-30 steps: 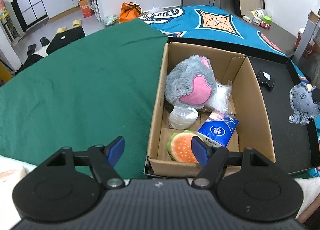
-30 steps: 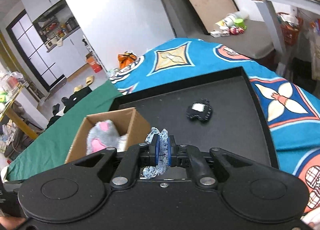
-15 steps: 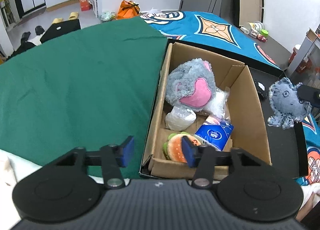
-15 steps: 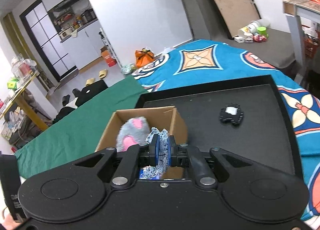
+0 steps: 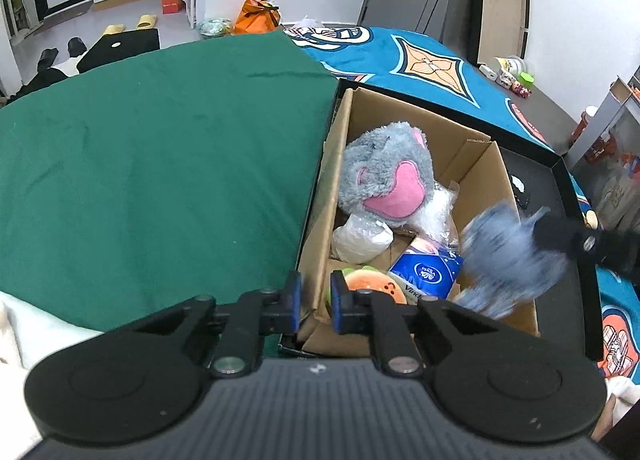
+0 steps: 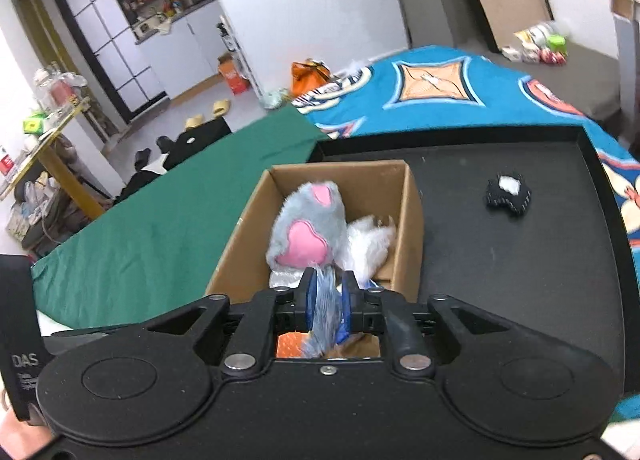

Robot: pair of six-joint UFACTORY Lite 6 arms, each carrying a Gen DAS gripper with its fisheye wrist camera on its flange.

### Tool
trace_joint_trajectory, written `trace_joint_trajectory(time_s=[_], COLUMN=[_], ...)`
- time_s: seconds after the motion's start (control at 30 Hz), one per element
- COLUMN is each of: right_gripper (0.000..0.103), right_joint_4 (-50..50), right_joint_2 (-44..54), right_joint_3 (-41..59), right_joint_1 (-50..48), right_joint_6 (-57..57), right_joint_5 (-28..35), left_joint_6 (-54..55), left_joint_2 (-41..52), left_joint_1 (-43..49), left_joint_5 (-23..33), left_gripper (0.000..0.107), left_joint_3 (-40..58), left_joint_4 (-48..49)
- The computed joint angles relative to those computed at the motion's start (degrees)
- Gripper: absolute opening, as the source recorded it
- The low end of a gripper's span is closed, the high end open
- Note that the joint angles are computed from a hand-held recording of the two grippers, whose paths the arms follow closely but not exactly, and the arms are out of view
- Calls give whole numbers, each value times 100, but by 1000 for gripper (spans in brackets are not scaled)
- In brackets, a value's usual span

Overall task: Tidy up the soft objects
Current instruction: 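Carry the cloth patch into the box and open the right tool, then reach the right tool to the black plush and grasp it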

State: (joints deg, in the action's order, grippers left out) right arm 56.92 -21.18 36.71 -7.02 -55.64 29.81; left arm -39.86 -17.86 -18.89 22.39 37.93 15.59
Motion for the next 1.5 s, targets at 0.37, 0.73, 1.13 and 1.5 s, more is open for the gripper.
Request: trace_joint_trajectory(time_s=[0.37,0.73,1.13,1.5], right_gripper=[29,38,52,60], right_joint_4=[-273,90,389,518], right_joint_2=[-131,438,1579,2599], right_joint_3=[-25,555,1626,2523], right_joint_1=[-319,-917,-1541,-1945], right_joint_6=[130,-541,-1357,-1805], right_joint_5=[171,642,1157,1527], left_joint_6=[-118,-1160,-1896,-2453], left_joint_2=[-16,149,742,1408], left_joint_1=[-51,-459,-909,-1283], left_joint_5=[49,523,1257,1895], left_gripper=[12,10,20,56], left_joint_3=[33,325,1132,1970], left_joint_4=[104,963,1474,1880])
